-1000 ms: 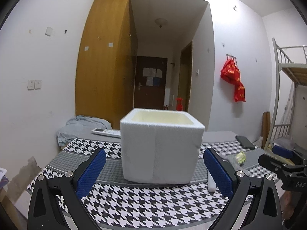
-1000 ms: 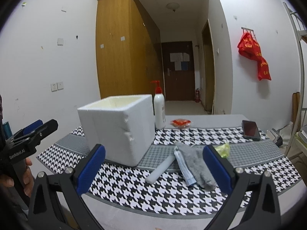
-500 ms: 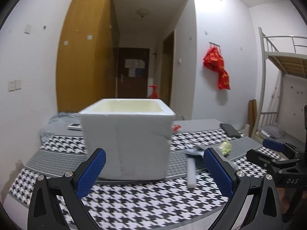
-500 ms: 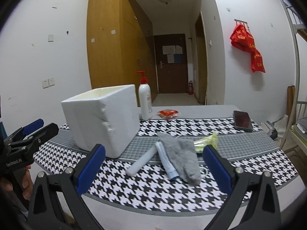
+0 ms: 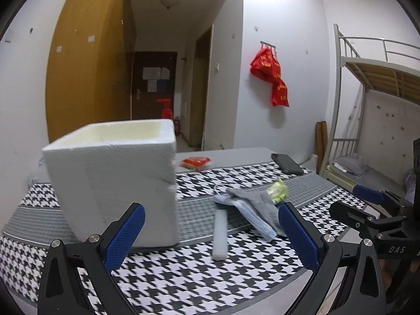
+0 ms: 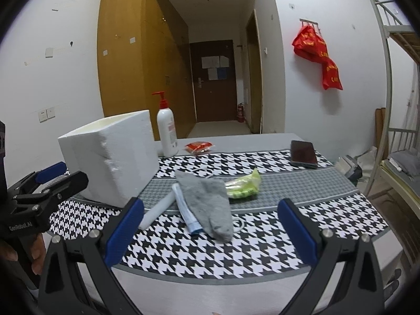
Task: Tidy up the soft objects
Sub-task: 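Move both tools toward the grey sock and white foam stick, then close the left tool around the white foam stick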
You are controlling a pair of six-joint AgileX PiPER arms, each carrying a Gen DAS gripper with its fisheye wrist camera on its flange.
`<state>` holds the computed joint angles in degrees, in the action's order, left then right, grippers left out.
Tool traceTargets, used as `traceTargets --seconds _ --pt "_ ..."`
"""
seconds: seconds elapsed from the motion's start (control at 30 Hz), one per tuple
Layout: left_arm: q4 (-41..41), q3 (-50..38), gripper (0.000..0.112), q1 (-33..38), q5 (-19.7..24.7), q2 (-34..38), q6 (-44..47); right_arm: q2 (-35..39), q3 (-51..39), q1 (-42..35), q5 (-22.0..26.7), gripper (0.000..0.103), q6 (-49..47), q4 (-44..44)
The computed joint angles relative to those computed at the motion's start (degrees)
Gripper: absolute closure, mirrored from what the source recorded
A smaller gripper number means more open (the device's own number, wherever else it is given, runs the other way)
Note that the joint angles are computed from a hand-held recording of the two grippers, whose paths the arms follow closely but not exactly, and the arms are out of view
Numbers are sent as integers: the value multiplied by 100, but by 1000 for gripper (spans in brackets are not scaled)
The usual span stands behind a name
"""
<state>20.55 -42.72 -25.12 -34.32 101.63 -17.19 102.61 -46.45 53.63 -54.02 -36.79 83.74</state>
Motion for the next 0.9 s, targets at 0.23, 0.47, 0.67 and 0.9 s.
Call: traceTargets --seconds 0.23,0.47,0.67,0.9 --pt "18 -382 10 -169 378 270 -2 68 105 -228 190 0 214 -157" --pt "-93 -776 10 -293 872 637 -48 197 48 -608 605 0 249 -444" --pt "-12 -1166 12 -346 1294 896 -259 285 49 -929 932 0 351 -727" --pt "874 -1750 28 -373 1929 1271 -1191 296 132 -1232 1274 0 715 -1268"
